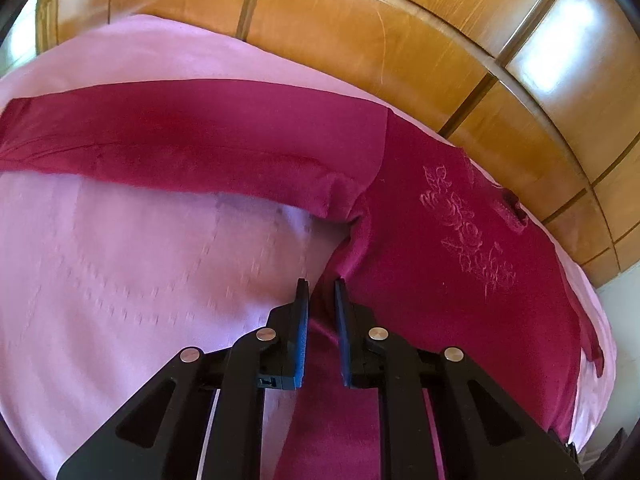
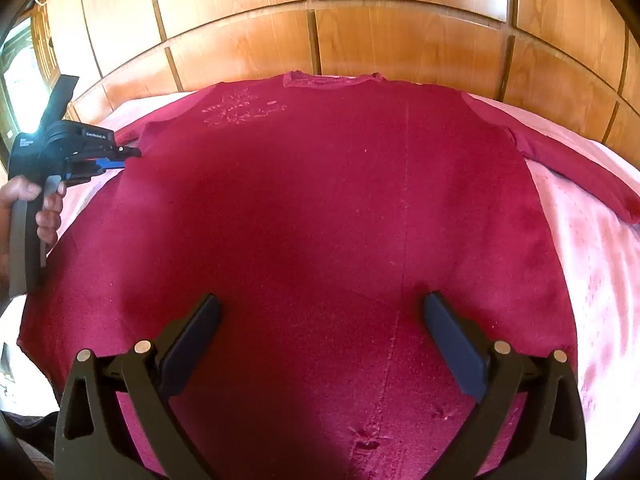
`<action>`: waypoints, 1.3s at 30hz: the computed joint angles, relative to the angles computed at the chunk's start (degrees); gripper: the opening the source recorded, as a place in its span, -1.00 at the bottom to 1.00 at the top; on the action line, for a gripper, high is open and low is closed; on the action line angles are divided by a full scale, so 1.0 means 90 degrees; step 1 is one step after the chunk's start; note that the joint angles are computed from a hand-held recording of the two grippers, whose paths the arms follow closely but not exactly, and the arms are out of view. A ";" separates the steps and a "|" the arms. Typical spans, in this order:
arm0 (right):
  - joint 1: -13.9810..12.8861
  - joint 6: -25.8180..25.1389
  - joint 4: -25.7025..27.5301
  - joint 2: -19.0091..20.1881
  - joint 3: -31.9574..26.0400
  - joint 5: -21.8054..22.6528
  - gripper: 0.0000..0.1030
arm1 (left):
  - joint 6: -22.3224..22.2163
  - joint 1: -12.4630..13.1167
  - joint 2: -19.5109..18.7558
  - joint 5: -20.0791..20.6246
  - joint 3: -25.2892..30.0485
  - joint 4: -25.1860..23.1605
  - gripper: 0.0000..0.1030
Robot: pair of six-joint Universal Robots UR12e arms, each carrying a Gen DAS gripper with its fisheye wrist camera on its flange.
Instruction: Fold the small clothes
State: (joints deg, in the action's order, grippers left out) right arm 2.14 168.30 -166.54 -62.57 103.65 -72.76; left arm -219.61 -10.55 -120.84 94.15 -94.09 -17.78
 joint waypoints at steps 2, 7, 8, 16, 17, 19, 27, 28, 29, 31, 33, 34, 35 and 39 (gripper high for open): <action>-0.0032 -0.0029 0.0169 -0.0032 -0.0033 0.0104 0.97 | -0.0149 -0.0093 0.0028 0.0302 0.0023 -0.0089 -0.53; -0.0404 0.0609 0.0324 -0.0148 -0.0071 0.0859 0.77 | 0.0595 -0.0558 0.0087 0.1346 -0.0029 0.0305 -0.05; -0.0477 0.0817 0.0241 -0.0156 -0.0073 0.0904 0.73 | 0.0789 -0.0630 0.0072 0.1430 -0.0021 0.0375 -0.05; -0.1413 0.3553 -0.0457 0.0068 -0.0239 0.0537 0.22 | 0.1563 -0.0882 -0.0155 0.1135 0.0162 0.0200 0.24; -0.1534 0.3934 -0.0480 0.0139 -0.0296 0.0420 0.18 | 0.1523 -0.0883 -0.0181 0.1108 0.0174 0.0164 0.27; -0.1742 0.4590 -0.0540 0.0277 -0.0403 0.0366 0.04 | 0.1559 -0.0900 -0.0231 0.1162 0.0186 0.0212 0.32; -0.2304 0.6536 -0.1062 0.0852 -0.0963 0.0194 0.03 | 0.1603 -0.0869 -0.0268 0.1042 0.0179 0.0307 0.54; -0.2357 0.6777 -0.1158 0.0922 -0.1016 0.0237 0.03 | 0.1608 -0.0876 -0.0275 0.1059 0.0191 0.0293 0.55; -0.2419 0.7062 -0.1278 0.1015 -0.1085 0.0324 0.03 | 0.1611 -0.0878 -0.0283 0.1066 0.0204 0.0281 0.56; -0.2465 0.7342 -0.1237 0.1121 -0.1231 0.0242 -0.03 | 0.1609 -0.0878 -0.0280 0.1059 0.0200 0.0278 0.59; -0.2491 0.7361 -0.1029 0.1197 -0.1426 0.0076 -0.13 | 0.1608 -0.0873 -0.0278 0.1041 0.0198 0.0269 0.61; -0.2454 0.7216 -0.0760 0.1235 -0.1570 -0.0108 -0.27 | 0.1613 -0.0873 -0.0276 0.1040 0.0196 0.0264 0.63; -0.2431 0.7063 -0.0537 0.1249 -0.1672 -0.0242 -0.36 | 0.1618 -0.0875 -0.0277 0.1047 0.0198 0.0257 0.63; -0.2342 0.6206 0.0282 0.1258 -0.2047 -0.0750 -0.83 | 0.1629 -0.0880 -0.0281 0.1040 0.0202 0.0253 0.67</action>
